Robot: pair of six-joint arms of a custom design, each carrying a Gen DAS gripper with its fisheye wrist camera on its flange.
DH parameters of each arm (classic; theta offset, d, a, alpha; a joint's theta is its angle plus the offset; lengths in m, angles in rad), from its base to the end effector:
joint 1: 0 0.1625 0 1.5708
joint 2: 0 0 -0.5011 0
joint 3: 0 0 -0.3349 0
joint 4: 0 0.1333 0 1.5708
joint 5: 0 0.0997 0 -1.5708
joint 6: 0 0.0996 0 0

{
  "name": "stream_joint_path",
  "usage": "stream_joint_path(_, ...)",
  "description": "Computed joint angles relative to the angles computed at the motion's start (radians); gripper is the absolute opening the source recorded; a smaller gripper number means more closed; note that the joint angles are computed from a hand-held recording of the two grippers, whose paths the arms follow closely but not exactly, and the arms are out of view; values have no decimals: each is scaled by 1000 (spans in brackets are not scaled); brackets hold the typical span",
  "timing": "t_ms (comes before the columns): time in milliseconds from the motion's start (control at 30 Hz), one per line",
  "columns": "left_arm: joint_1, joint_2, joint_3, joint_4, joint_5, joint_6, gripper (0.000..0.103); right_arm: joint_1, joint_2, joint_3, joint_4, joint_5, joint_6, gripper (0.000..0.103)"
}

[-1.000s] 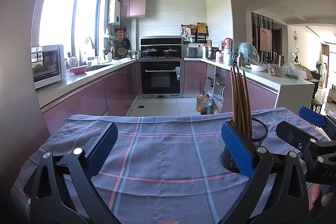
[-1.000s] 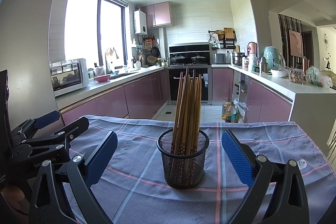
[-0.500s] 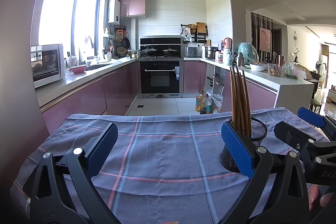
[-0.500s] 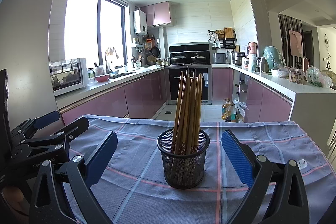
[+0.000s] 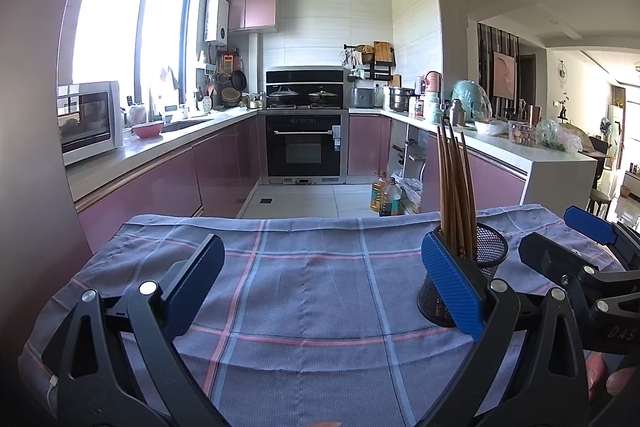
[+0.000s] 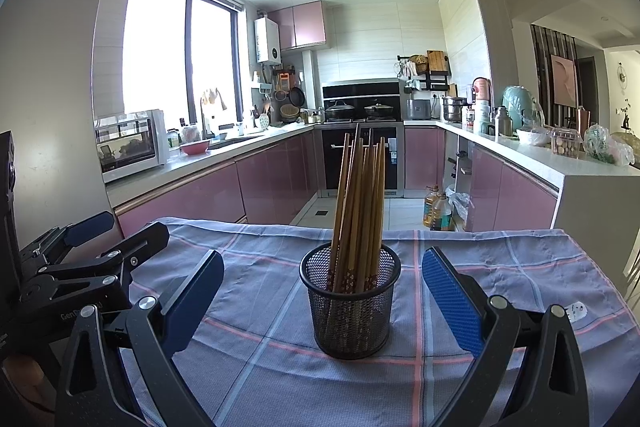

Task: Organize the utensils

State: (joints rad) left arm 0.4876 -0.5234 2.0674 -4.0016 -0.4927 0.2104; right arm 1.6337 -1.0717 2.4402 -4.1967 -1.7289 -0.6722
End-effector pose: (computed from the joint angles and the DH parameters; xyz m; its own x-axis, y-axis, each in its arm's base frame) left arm -0.3757 -0.4495 0.1257 -0.6901 0.1576 -0.7063 0.7182 0.2691 -0.6417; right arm 0.1445 -0.4232 0.3389 -0.7665 -0.1232 0.6304 -0.6348 0.2952 -0.7141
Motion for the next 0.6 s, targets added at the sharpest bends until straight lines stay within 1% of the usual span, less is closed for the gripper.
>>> stream_joint_path(600, -3, 5, 1, -2, 3, -5, 97, -3, 4, -1, -8, 0, -1, 96)
